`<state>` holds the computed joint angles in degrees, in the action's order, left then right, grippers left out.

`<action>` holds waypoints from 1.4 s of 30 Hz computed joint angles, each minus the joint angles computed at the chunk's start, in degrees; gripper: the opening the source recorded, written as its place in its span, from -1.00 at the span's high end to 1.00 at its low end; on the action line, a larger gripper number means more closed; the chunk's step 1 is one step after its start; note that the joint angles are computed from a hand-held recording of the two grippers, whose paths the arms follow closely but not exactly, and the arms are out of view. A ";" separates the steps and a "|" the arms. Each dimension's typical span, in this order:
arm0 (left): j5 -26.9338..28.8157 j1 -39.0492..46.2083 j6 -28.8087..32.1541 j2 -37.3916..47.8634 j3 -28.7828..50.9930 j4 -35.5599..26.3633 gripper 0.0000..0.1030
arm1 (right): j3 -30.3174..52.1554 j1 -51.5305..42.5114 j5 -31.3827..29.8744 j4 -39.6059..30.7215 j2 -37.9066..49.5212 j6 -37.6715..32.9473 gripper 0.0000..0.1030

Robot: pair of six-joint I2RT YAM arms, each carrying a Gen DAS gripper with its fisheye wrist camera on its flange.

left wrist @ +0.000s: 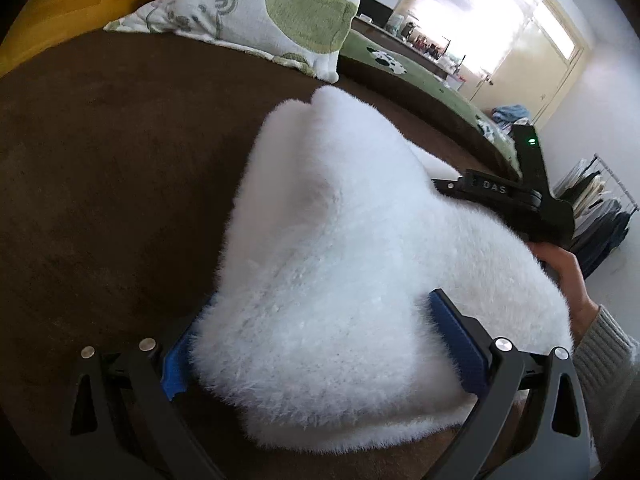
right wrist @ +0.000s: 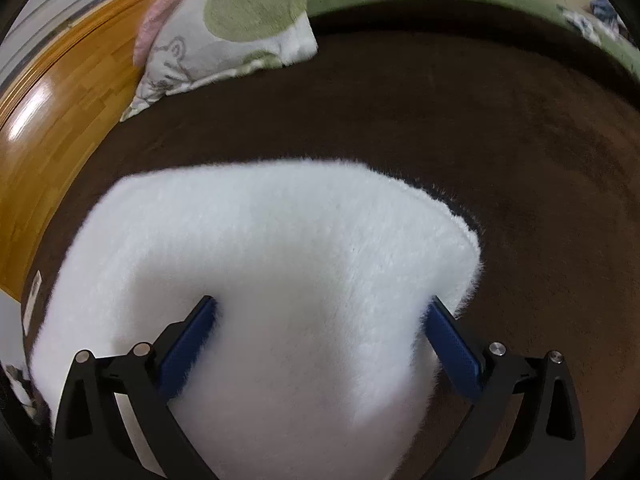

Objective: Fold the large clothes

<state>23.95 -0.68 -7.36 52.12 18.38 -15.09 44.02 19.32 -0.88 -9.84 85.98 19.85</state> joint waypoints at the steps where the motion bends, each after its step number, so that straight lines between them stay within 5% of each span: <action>1: -2.76 -1.74 0.50 -0.86 1.69 -2.71 -0.89 | -1.32 0.46 0.83 0.61 -1.97 -0.09 -0.91; 4: -4.61 -1.83 5.20 -1.44 7.12 -9.90 -0.88 | -5.98 -0.68 -1.75 0.15 -10.17 0.60 -0.90; 11: 7.21 11.09 17.50 6.31 21.17 -20.65 -0.87 | -11.49 -8.13 -14.02 -7.36 -22.09 2.62 -0.91; 18: 10.95 11.27 22.99 25.70 29.98 -22.41 -0.87 | -15.46 -14.64 -28.03 -5.12 -20.37 6.06 -0.91; 25: 24.64 12.51 25.84 45.97 38.11 -28.17 -0.87 | -17.11 -19.08 -39.66 1.48 -13.43 8.94 -0.91; 42: 28.00 0.32 30.79 62.14 51.22 -36.98 -0.87 | -12.50 -15.74 -44.10 3.59 -5.60 9.55 -0.91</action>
